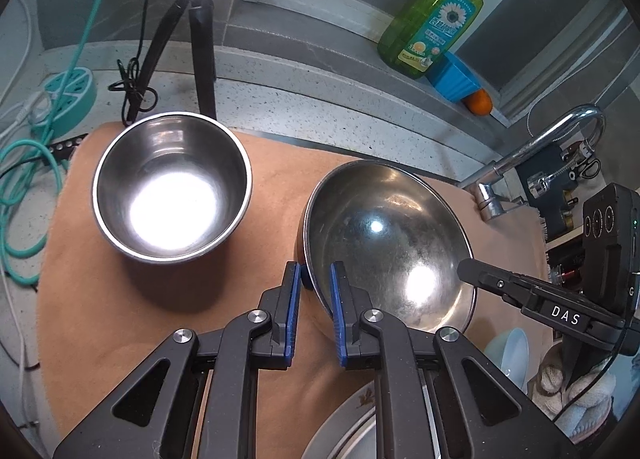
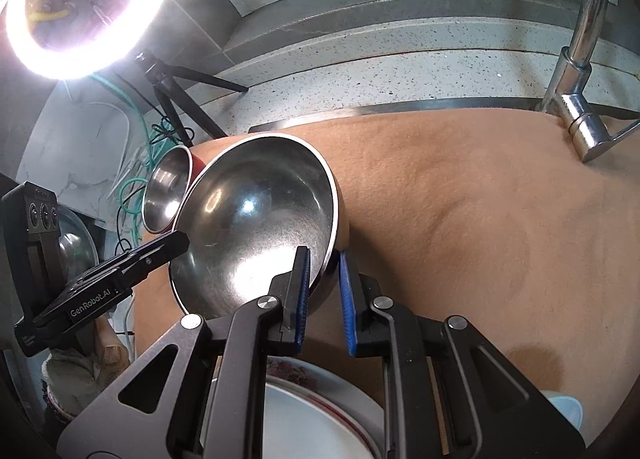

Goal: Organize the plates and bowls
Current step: 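Lift the steel bowl with the left gripper and carry it toward the plate stack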

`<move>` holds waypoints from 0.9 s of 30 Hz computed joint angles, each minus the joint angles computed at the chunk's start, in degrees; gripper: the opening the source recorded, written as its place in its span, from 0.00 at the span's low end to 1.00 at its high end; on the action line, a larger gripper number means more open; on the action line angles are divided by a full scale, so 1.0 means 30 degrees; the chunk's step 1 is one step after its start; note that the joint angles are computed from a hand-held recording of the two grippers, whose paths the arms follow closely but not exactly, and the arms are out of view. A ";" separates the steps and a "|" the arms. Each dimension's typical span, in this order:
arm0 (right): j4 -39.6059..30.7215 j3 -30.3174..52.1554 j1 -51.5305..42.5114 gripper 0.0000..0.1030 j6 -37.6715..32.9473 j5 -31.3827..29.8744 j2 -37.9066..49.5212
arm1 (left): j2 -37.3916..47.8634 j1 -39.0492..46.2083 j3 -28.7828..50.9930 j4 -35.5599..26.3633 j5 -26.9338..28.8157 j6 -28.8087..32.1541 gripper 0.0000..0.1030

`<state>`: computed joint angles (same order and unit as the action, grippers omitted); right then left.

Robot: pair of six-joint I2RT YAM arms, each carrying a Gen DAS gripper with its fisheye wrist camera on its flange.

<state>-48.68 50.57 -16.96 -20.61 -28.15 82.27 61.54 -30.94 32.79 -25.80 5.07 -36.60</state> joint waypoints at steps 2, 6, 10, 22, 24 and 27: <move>-0.0249 -0.0119 0.0054 0.14 -0.0057 -0.0196 -0.0442 | -0.0738 -0.0044 -0.0129 -0.0398 -0.0158 -0.0133 0.13; -0.0657 -0.0527 0.0315 0.14 -0.0173 -0.0436 -0.1513 | -0.2497 -0.0301 -0.0371 -0.1527 -0.0829 -0.0454 0.13; -0.1187 -0.1056 0.0818 0.15 -0.0235 -0.0583 -0.2728 | -0.4169 -0.0598 -0.0507 -0.2818 -0.1476 -0.0906 0.13; -0.2567 -0.2371 0.2652 0.15 0.0427 -0.1034 -0.5922 | -0.9011 -0.1050 -0.1006 -0.6950 -0.2729 -0.1820 0.13; -0.2735 -0.2500 0.3017 0.15 0.0622 -0.1034 -0.6327 | -0.9702 -0.1251 -0.1058 -0.7628 -0.3007 -0.2053 0.13; -0.2964 -0.2805 0.3676 0.16 0.0982 -0.1002 -0.7024 | -1.0854 -0.1416 -0.1120 -0.8723 -0.3244 -0.2403 0.13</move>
